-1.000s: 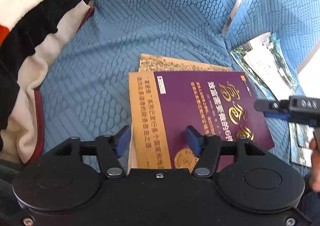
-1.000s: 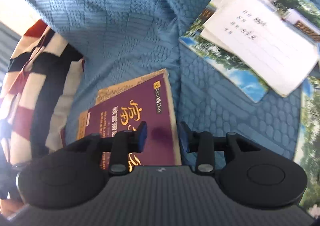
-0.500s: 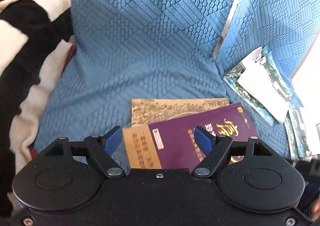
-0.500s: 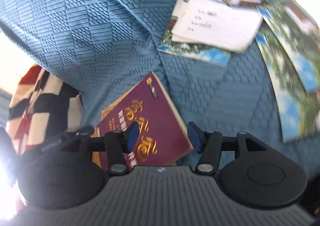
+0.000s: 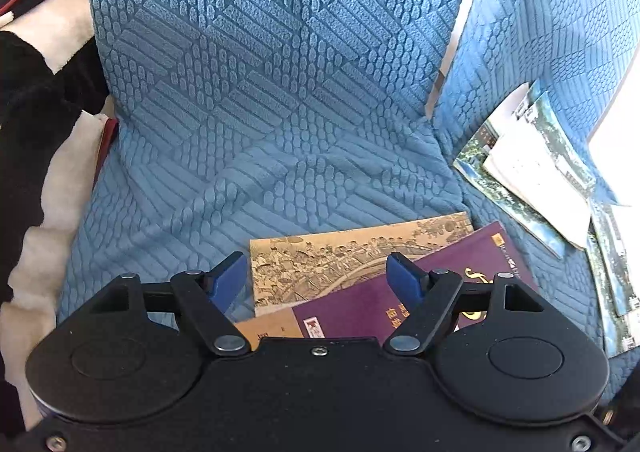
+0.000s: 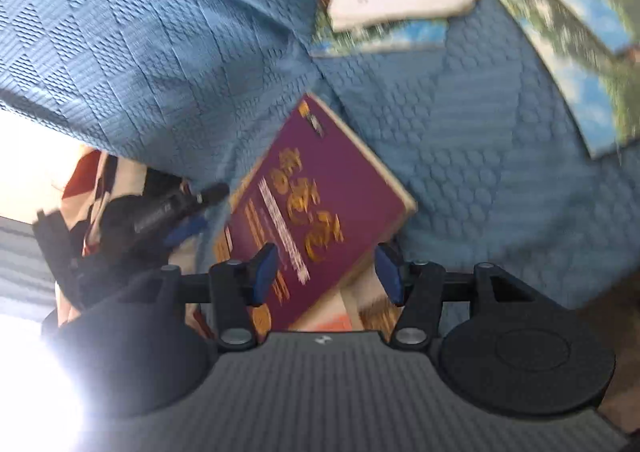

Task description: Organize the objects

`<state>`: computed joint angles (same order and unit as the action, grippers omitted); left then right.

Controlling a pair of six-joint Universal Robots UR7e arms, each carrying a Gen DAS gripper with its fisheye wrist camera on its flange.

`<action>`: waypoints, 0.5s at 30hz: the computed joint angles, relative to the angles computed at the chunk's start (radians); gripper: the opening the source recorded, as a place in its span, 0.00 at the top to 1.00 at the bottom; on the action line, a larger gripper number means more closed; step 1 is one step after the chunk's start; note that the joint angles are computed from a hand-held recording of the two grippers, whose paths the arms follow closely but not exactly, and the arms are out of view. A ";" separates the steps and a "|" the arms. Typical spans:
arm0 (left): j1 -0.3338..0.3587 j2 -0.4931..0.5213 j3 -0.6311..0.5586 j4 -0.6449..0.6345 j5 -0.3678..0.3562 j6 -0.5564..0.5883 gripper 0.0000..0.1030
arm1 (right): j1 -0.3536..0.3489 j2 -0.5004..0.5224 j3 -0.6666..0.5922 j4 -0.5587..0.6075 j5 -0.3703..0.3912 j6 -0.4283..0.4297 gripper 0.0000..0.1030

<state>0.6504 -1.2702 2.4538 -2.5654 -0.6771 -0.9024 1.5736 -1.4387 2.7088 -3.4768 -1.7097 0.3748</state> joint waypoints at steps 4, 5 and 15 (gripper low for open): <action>0.014 -0.001 -0.003 0.000 -0.019 0.004 0.29 | -0.013 0.047 0.007 -0.016 0.031 -0.022 0.45; 0.016 -0.003 -0.003 -0.002 -0.025 0.007 0.30 | -0.012 0.064 0.005 -0.034 0.036 -0.027 0.45; 0.028 -0.039 0.001 0.014 -0.114 -0.014 0.32 | -0.034 0.119 -0.002 -0.116 0.044 -0.044 0.45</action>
<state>0.6781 -1.3093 2.4546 -2.5519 -0.7906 -0.9164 1.5396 -1.3201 2.7069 -3.5927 -1.6659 0.3311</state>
